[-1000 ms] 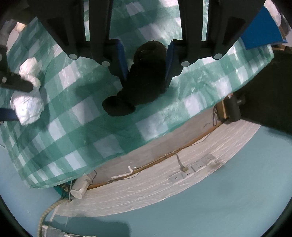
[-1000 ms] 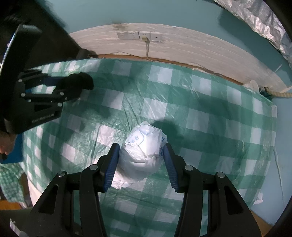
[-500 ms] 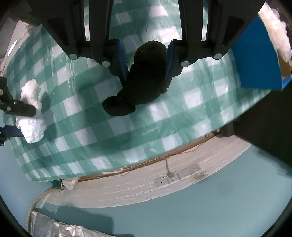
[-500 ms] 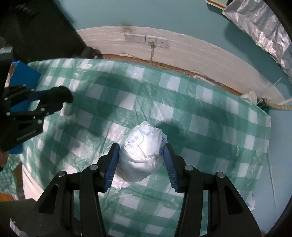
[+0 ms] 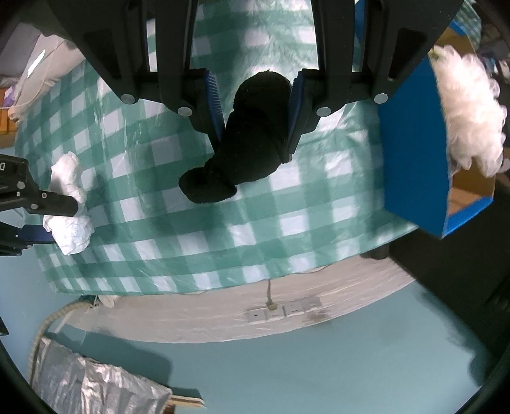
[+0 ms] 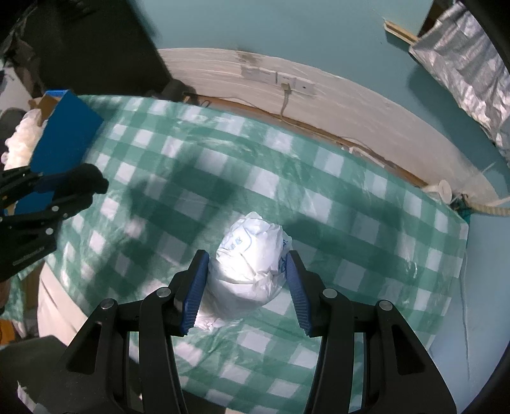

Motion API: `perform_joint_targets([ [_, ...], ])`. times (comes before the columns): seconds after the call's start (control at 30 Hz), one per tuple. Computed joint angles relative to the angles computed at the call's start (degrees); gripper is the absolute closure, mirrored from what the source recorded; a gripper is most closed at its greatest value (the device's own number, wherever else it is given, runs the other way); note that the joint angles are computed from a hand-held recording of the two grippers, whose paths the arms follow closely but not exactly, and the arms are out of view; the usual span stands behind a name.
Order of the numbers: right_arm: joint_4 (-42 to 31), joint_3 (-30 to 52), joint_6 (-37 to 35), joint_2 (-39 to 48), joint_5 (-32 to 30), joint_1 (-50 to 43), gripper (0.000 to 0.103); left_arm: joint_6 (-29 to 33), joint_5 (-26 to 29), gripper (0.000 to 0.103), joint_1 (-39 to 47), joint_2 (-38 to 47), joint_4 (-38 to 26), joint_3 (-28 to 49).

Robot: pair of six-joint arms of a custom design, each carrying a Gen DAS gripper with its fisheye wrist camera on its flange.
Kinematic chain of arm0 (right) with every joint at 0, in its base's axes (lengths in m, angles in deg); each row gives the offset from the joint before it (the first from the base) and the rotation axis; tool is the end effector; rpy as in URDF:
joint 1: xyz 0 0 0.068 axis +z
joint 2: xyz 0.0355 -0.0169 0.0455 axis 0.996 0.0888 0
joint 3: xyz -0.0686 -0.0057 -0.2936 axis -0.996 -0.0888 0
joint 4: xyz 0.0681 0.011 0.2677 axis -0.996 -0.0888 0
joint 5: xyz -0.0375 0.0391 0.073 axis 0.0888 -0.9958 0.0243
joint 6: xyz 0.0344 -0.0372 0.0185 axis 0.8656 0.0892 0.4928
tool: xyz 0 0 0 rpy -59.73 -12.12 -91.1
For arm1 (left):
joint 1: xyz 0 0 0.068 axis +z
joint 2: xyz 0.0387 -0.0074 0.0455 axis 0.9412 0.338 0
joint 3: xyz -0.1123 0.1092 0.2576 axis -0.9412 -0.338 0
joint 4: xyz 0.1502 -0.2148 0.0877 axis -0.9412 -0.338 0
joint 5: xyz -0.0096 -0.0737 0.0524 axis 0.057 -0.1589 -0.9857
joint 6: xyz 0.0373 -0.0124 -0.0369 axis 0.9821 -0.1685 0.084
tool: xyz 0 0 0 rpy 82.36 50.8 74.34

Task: Organize soft objects
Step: 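Carry black sock with left tool while right tool carries white bag to box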

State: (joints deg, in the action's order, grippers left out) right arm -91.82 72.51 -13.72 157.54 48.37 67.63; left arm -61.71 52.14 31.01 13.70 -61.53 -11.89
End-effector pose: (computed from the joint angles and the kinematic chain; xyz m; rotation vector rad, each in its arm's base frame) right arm 0.1770 -0.0473 0.3046 -0.2412 2.9702 0.2497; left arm 0.1845 -0.1443 0.2603 0.6003 2.8195 0.0372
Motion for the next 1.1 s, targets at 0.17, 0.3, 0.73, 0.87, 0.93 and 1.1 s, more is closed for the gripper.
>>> perform_joint_targets([
  [0.17,-1.4,1.7,3.0,-1.1,-0.3,4.9,0.054,-0.1,0.2,0.066,3.2,-4.8,-3.8,-0.5],
  [0.3,-2.2,3.2,5.7,-1.7,-0.5,8.7,0.054,0.5,0.2,0.066,6.2,-8.2,-6.4,-0.5],
  [0.73,-1.5,8.3,17.6,-0.8,-0.5,24.7,0.054,6.2,2.3,0.066,19.9,-17.6,-14.6,0.6],
  [0.87,-0.4,10.4,21.5,0.7,-0.1,30.7,0.054,10.5,3.6,0.066,26.6,-19.8,-16.2,1.2],
  [0.93,0.3,11.4,23.4,1.6,0.2,33.7,0.054,13.4,4.4,0.066,30.9,-20.5,-16.8,1.6],
  [1.1,2.3,14.8,28.0,4.9,1.0,41.3,0.054,21.2,7.2,0.066,42.5,-20.8,-17.3,3.1],
])
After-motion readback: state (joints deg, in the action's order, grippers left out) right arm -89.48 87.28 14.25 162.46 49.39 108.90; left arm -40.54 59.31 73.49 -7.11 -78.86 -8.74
